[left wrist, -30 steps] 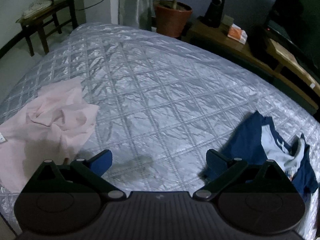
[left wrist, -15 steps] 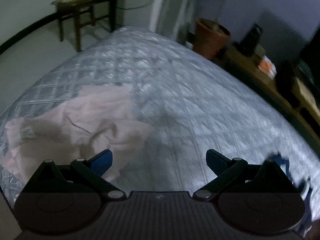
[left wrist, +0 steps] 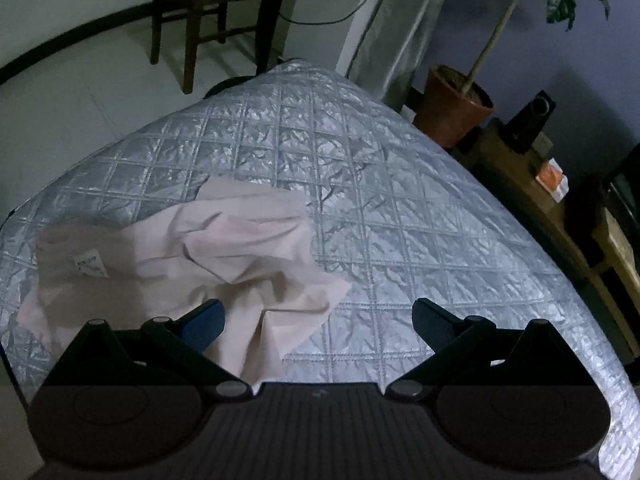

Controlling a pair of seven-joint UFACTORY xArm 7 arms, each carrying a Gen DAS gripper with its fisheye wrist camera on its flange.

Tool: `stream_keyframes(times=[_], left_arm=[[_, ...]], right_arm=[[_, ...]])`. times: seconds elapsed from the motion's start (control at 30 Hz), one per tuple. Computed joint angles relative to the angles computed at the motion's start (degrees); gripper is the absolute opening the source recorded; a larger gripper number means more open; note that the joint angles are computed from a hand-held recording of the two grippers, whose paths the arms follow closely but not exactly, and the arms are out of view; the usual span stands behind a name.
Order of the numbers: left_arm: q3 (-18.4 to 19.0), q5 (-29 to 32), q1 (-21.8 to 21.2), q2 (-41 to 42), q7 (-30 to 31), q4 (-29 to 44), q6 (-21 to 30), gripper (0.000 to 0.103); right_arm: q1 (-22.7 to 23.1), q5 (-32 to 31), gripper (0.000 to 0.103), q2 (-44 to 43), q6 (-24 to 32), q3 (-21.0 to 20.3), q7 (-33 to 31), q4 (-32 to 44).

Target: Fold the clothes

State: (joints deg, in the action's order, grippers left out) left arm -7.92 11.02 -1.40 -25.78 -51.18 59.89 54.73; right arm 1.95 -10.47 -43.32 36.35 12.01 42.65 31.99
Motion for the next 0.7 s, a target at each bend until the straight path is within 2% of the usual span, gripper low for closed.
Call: stream_keyframes(times=[0.07,0.13,0.2,0.27,0.3,0.33,0.37,0.4,0.5,0.6,0.7], left_arm=[[-0.05,-0.20,-0.20,0.28,0.09,0.13,0.07,0.099],[-0.05,-0.45,-0.42,0.54,0.18,0.23,0.06,0.099],[0.01,-0.77,-0.71,0.76,0.41,0.30,-0.05,0.099],[0.16,-1.22,-1.08,0.91,0.95,0.33,-0.31,0.099],[0.21,-1.35,-1.19,0.98,1.18,0.38,-0.37,0.099],[0.23,-1.46,-1.27,1.04,1.37,0.44,-0.42,0.099],[0.25,-1.54,-1.29,1.04,1.42,0.42,-0.47,0.099],[0.25,-1.61,-1.29,1.00,1.41,0.36,-0.52,0.099],[0.23,-1.61,-1.14,0.82,1.17,0.23,-0.40,0.099],[0.16,-1.21,-0.69,0.50,0.47,0.09,-0.34,0.099],[-0.23,-0.05,0.04,0.13,-0.74,0.02,-0.51,0.099]], right_arm=[[-0.17,-2.12,0.068,0.91,-1.66,1.66,-0.79,-0.08],[-0.27,-3.68,0.076,1.69,-2.27,2.20,-2.07,1.13],[-1.73,-4.97,0.075,2.59,-1.48,3.02,-1.22,1.91],[-1.99,-3.50,0.064,4.15,0.23,1.00,-0.61,2.52],[-1.73,-2.92,0.051,4.09,-0.09,-0.16,-0.84,1.96],[-1.57,-2.88,0.029,2.82,-0.87,-0.80,-1.09,0.69],[-1.48,-2.80,0.014,1.35,-1.50,-1.06,-1.14,-0.47],[-1.61,-2.47,0.003,0.41,-2.39,-1.32,-0.87,-1.19],[-2.60,-1.35,0.003,-1.05,-5.89,-1.95,0.21,-2.00],[-3.16,0.26,0.003,1.90,-10.86,-3.09,-0.17,0.90],[-1.52,4.84,0.003,10.45,-20.67,-5.12,0.09,7.06]])
